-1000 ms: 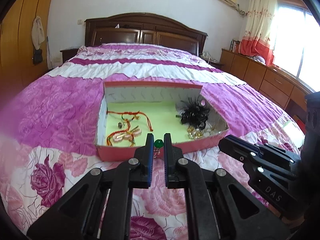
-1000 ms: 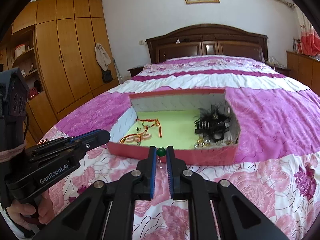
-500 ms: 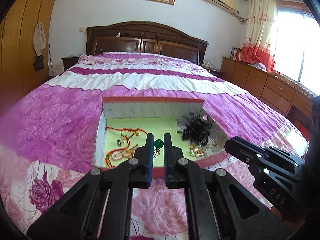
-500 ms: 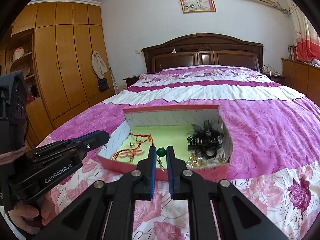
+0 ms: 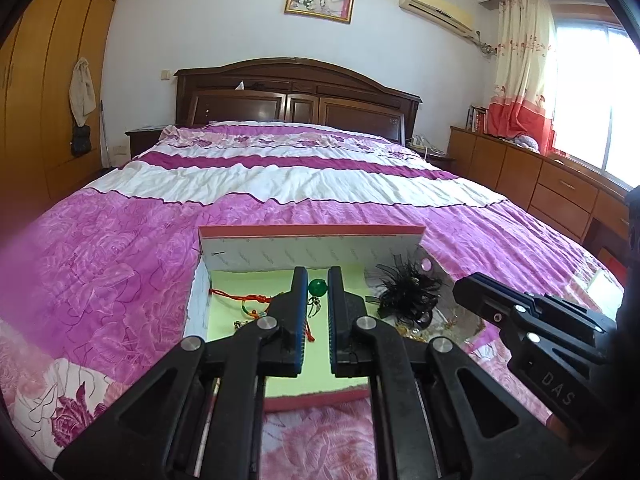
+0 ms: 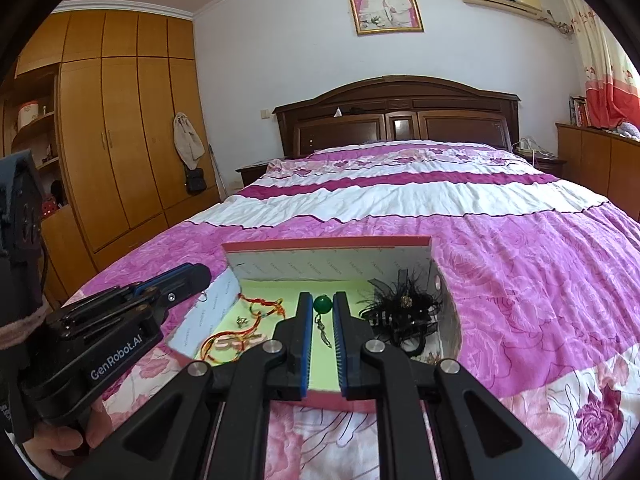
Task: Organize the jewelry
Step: 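Carry the green earring with the left tool while the right tool carries its green earring into the box, then open the left tool on the box floor while the right tool releases its green earring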
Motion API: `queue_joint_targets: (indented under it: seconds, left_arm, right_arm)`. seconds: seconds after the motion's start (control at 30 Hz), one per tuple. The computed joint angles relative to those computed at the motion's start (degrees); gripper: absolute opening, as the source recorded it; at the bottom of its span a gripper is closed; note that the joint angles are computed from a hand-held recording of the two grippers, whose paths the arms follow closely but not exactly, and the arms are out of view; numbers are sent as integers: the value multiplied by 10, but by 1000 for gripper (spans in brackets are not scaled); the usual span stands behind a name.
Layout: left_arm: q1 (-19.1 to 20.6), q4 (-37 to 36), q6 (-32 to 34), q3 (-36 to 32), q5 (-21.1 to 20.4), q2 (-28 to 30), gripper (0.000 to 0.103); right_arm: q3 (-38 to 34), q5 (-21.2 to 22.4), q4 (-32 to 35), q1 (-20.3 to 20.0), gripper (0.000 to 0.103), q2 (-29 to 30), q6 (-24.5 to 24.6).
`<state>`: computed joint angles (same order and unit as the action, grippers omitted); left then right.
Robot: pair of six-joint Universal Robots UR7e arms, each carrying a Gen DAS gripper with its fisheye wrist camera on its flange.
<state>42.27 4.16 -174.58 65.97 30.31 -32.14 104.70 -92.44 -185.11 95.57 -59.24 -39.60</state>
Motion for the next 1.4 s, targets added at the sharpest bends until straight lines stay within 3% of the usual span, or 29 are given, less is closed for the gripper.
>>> queue_joint_targets:
  seconds: [0.3, 0.63, 0.87, 0.97, 1.03, 1.1, 1.4]
  left_arm:
    - [25, 64, -45, -53, 0, 33, 1]
    - [51, 262, -177, -171, 18, 105, 1]
    - [61, 433, -283, -283, 33, 170, 5]
    - [59, 429, -279, -276, 31, 168, 10]
    - [54, 432, -283, -274, 22, 168, 24]
    - [52, 426, -284, -265, 18, 164, 31]
    - [33, 379, -296, -194, 7, 121, 36]
  right_arm:
    - [-49, -36, 14, -7, 12, 40, 15]
    - [-99, -100, 96, -15, 12, 71, 51]
    - [-112, -135, 119, -7, 12, 81, 47]
    - [-112, -137, 128, -6, 19, 79, 50]
    - [-110, -136, 129, -4, 34, 77, 49]
    - [-106, -129, 129, -4, 46, 73, 50]
    - [-72, -94, 126, -5, 48, 37, 61]
